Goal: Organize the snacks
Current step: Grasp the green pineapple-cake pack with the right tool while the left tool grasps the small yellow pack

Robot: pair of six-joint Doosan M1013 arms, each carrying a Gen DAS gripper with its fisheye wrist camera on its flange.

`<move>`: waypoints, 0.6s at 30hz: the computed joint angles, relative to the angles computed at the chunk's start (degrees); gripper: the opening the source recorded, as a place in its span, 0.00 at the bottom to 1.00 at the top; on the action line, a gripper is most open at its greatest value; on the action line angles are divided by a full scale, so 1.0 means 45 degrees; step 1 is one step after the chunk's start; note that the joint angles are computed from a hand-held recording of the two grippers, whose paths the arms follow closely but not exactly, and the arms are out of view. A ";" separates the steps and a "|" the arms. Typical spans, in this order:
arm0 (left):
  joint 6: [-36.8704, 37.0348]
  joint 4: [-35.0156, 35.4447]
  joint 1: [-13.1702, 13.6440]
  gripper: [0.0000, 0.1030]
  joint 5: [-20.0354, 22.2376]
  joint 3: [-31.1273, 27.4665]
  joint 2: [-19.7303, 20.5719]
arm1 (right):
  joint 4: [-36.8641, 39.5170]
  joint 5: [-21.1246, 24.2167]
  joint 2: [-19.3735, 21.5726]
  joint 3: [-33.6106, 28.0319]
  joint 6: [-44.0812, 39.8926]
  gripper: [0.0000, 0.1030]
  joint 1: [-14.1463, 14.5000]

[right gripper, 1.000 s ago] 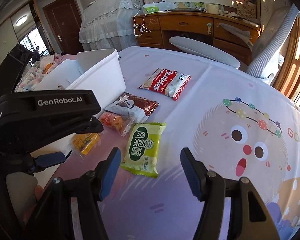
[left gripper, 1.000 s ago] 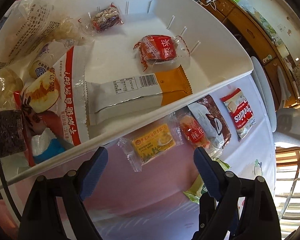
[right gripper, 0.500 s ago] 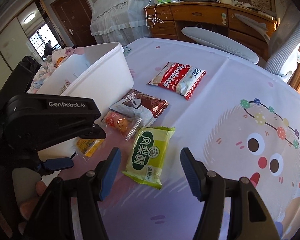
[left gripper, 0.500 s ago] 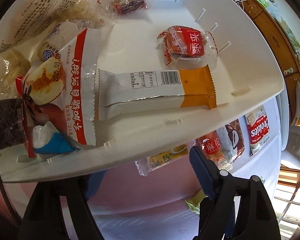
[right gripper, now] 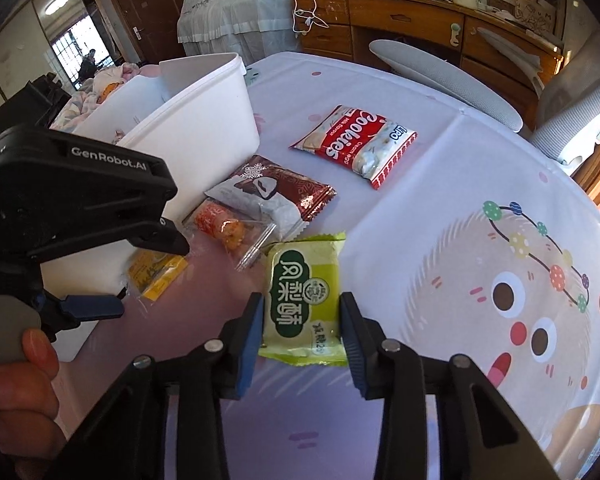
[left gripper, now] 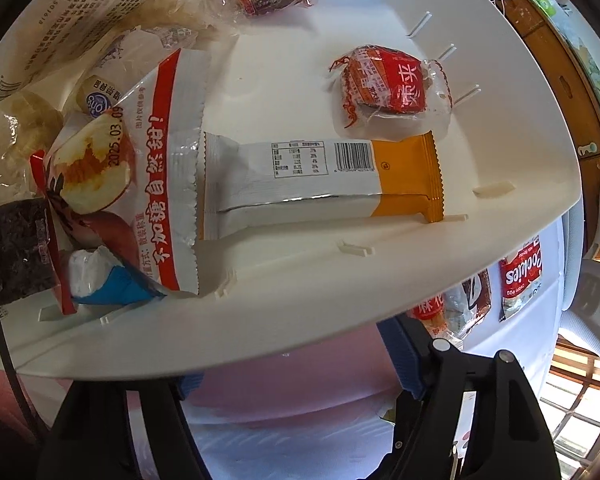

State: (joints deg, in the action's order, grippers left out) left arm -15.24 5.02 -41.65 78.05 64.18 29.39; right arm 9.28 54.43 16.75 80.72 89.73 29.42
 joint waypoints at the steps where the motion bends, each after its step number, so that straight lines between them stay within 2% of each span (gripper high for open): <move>1: -0.0004 -0.0002 0.0019 0.67 0.0041 0.0006 -0.0004 | -0.0010 0.0065 0.0008 -0.0021 0.0033 0.36 -0.0004; 2: -0.0071 0.0024 0.0023 0.62 0.0137 0.0010 -0.0011 | -0.0074 0.0129 0.0018 -0.0044 0.0055 0.36 0.0010; 7: -0.0089 0.0141 0.0067 0.50 -0.0135 0.0343 -0.0204 | -0.0334 0.0475 0.0034 -0.0143 0.0289 0.36 0.0049; 18: 0.0553 -0.0048 -0.0112 0.47 -0.0639 0.0867 -0.0615 | -0.1713 0.1683 0.0007 -0.0387 0.1260 0.36 0.0301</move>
State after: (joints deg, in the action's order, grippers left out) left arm -12.76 4.80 -42.15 75.17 68.08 26.63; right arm 1.57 62.00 16.78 78.98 95.40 30.77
